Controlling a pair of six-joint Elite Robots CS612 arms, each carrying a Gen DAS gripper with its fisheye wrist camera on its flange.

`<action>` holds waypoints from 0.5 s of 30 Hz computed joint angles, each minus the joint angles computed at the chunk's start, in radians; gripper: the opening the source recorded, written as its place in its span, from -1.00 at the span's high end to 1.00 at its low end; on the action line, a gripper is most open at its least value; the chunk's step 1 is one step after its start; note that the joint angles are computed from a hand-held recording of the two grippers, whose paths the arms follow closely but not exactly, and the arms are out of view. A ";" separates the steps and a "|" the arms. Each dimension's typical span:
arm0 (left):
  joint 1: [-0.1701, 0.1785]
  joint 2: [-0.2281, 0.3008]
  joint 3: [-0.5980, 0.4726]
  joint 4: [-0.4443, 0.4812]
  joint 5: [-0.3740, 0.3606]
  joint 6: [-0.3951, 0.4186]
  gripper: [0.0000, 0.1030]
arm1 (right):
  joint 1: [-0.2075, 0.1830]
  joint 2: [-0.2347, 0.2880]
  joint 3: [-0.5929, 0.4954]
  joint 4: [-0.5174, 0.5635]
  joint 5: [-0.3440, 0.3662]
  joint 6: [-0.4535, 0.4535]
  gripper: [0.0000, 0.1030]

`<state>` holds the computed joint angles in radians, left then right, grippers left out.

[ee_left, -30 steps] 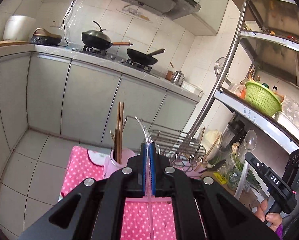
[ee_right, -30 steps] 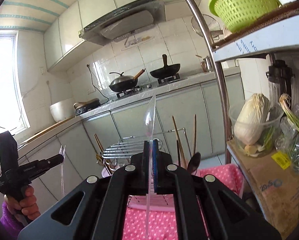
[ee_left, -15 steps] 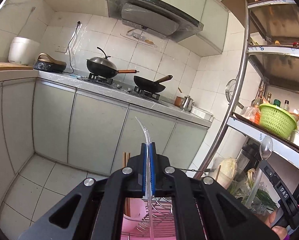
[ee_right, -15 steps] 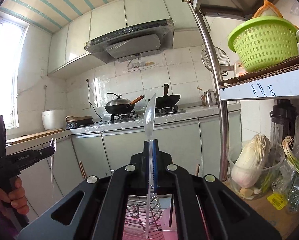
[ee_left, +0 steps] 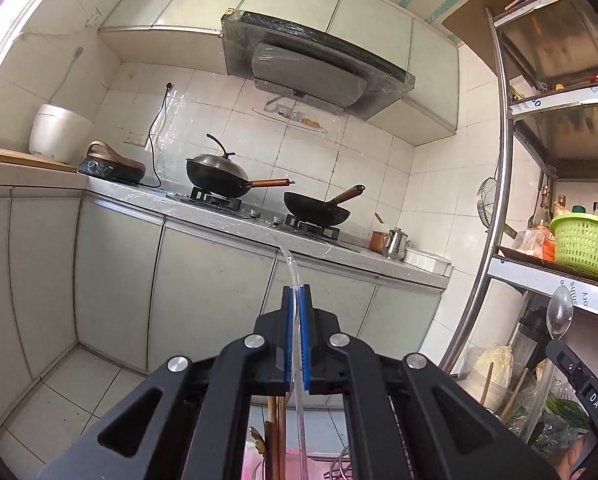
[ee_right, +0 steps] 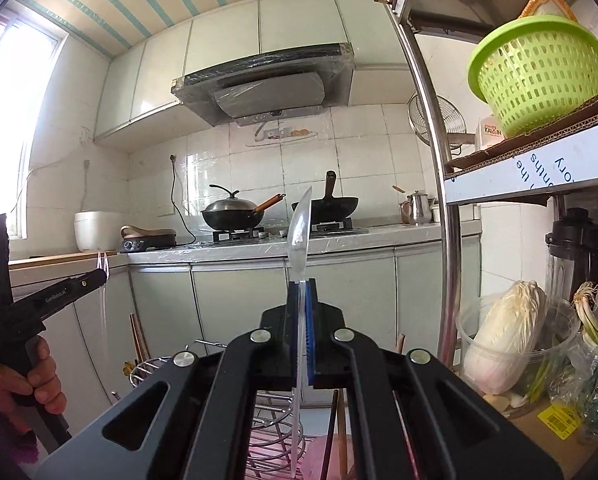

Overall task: Organize utensils
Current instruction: 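Carry the clear spoon with the right tool up over the pink cup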

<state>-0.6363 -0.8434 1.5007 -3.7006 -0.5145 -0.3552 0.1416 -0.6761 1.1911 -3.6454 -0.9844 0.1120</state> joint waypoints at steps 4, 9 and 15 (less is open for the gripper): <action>0.010 0.036 -0.036 -0.034 0.014 0.059 0.95 | 0.005 0.020 -0.026 0.008 -0.011 -0.007 0.93; 0.011 0.080 -0.076 -0.116 0.030 0.174 0.95 | 0.011 0.044 -0.055 0.016 -0.014 -0.018 0.94; 0.006 0.106 -0.085 -0.143 0.033 0.220 0.95 | 0.015 0.069 -0.081 0.011 -0.014 -0.023 0.93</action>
